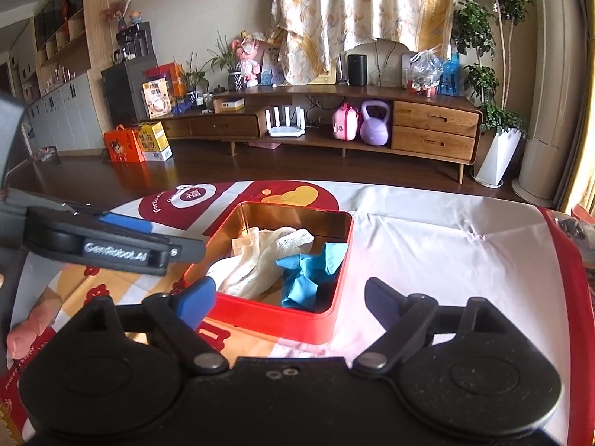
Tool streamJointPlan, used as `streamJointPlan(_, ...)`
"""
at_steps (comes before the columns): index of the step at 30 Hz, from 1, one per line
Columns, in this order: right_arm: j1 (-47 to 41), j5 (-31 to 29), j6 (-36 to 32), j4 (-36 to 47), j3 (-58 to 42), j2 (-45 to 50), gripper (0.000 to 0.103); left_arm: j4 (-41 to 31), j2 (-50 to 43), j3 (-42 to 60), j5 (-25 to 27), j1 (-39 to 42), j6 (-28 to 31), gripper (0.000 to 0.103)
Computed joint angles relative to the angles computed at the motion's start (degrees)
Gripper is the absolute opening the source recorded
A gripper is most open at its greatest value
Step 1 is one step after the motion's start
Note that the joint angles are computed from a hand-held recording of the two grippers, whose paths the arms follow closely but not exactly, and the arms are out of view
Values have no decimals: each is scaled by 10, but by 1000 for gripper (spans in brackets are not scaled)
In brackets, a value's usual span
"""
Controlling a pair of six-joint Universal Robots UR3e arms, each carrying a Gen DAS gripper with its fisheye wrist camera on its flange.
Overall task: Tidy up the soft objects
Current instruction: 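Open both tools to release the cloth and gloves, then lift away, then grasp the white plastic bag with the right tool while the left tool grasps the yellow duck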
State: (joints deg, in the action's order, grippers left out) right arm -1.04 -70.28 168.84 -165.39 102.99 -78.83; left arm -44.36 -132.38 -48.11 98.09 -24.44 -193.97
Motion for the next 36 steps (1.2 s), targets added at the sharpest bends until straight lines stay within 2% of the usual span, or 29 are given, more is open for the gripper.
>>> streamJointPlan(2,-4,1,6,-5,22,-21,88,30,30,-52,8,-7,3,79)
streamJointPlan(7,-21,19,18,-27,90,-80,95,78,105,-167,7,-19,2,79)
streamJointPlan(10,-30,27,29,-41,130,-113,99,104,146,-229,4,-26,0,84)
streamJointPlan(13,-39,39,35,-50,173,-152,102,129,184,-289,2,-33,-5,84)
streamJointPlan(20,-49,40,25,-72,270,-236,102,198,266,-430,-6,-49,-26,86)
streamJointPlan(25,-57,34,31,-95,333,-280,102,253,303,-512,-8,-63,-47,91)
streamJointPlan(28,-70,41,35,-109,370,-303,102,282,314,-549,3,-75,-58,103)
streamJointPlan(32,-70,30,44,-139,403,-311,102,331,320,-594,8,-89,-73,103)
streamJointPlan(36,-63,16,57,-171,426,-300,102,346,311,-615,34,-113,-95,103)
